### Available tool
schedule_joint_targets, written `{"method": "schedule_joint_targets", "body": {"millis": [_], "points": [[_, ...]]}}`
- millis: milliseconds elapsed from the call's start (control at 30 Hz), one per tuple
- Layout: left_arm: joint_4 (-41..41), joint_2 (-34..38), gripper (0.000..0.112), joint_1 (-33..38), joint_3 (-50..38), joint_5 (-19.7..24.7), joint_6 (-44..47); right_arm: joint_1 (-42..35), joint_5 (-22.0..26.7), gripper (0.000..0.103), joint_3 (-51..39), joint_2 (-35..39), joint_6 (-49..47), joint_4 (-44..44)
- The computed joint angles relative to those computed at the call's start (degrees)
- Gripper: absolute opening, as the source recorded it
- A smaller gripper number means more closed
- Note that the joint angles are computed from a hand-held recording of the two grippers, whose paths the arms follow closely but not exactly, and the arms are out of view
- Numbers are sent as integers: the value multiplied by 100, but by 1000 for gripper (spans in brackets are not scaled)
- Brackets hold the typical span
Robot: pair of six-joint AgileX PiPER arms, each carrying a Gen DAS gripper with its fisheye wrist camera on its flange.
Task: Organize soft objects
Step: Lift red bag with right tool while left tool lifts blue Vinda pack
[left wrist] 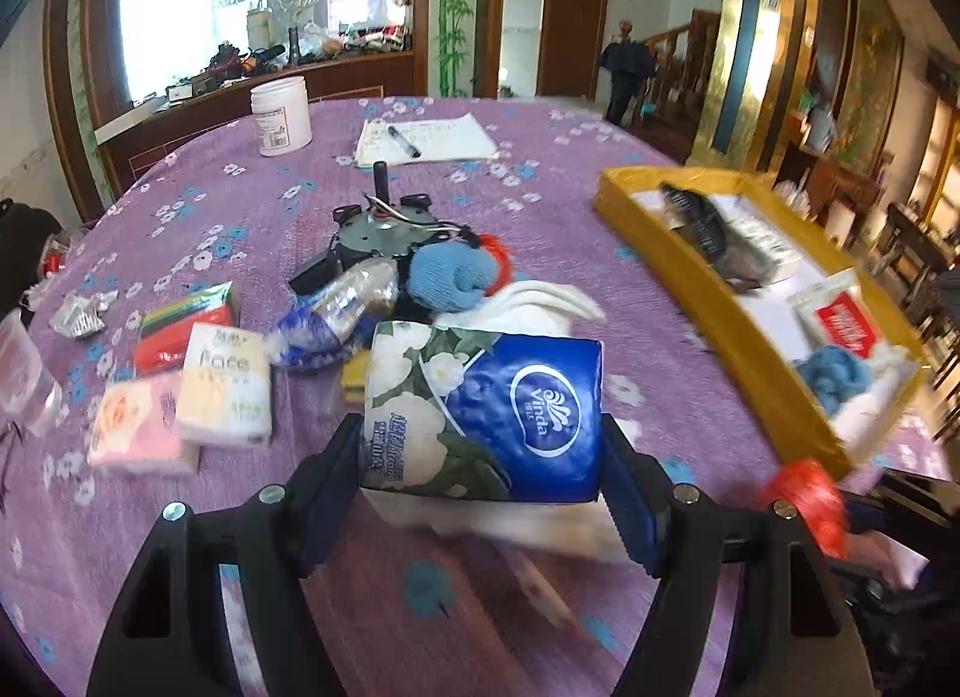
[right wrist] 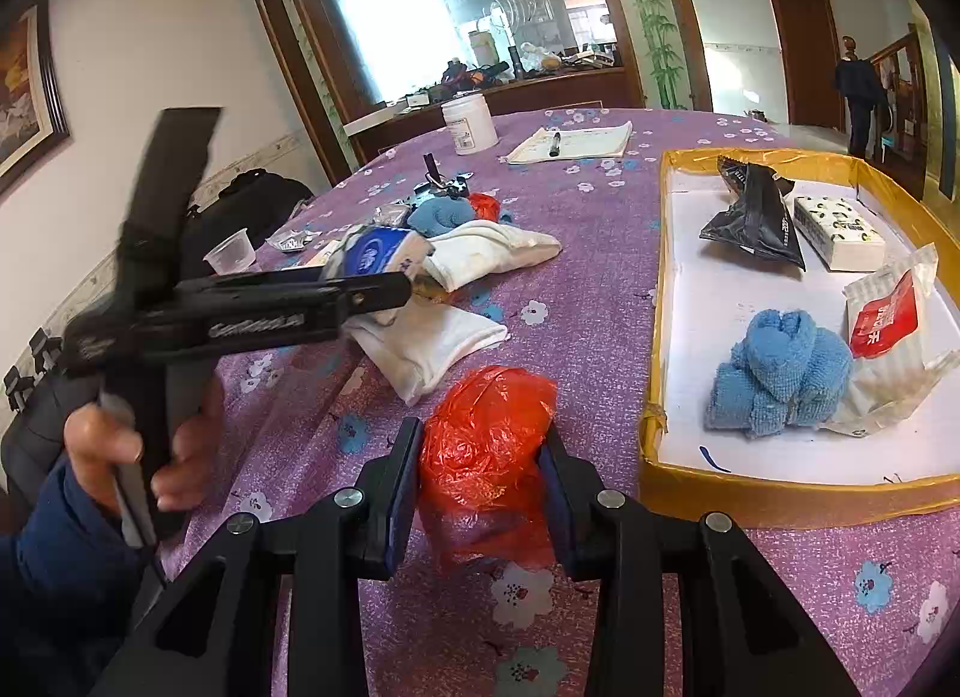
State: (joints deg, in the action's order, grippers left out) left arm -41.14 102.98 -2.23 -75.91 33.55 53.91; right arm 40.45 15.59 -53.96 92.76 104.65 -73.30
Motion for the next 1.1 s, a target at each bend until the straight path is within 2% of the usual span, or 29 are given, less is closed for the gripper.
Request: {"method": "schedule_joint_targets", "body": {"millis": [100, 200, 267, 733, 1100], "points": [[-579, -310, 73, 31, 559, -143, 626, 52, 95, 40, 2, -3, 69, -60], [-1129, -684, 73, -89, 1154, -665, 1329, 123, 232, 40, -19, 4, 73, -65], [-1534, -809, 74, -77, 1318, -702, 1720, 150, 300, 40, -46, 15, 15, -13], [-1686, -1008, 74, -186, 1584, -1330, 1661, 310, 685, 40, -223, 114, -345, 315], [-2026, -1059, 74, -100, 1656, -1445, 1865, 366, 887, 40, -363, 199, -597, 582]]}}
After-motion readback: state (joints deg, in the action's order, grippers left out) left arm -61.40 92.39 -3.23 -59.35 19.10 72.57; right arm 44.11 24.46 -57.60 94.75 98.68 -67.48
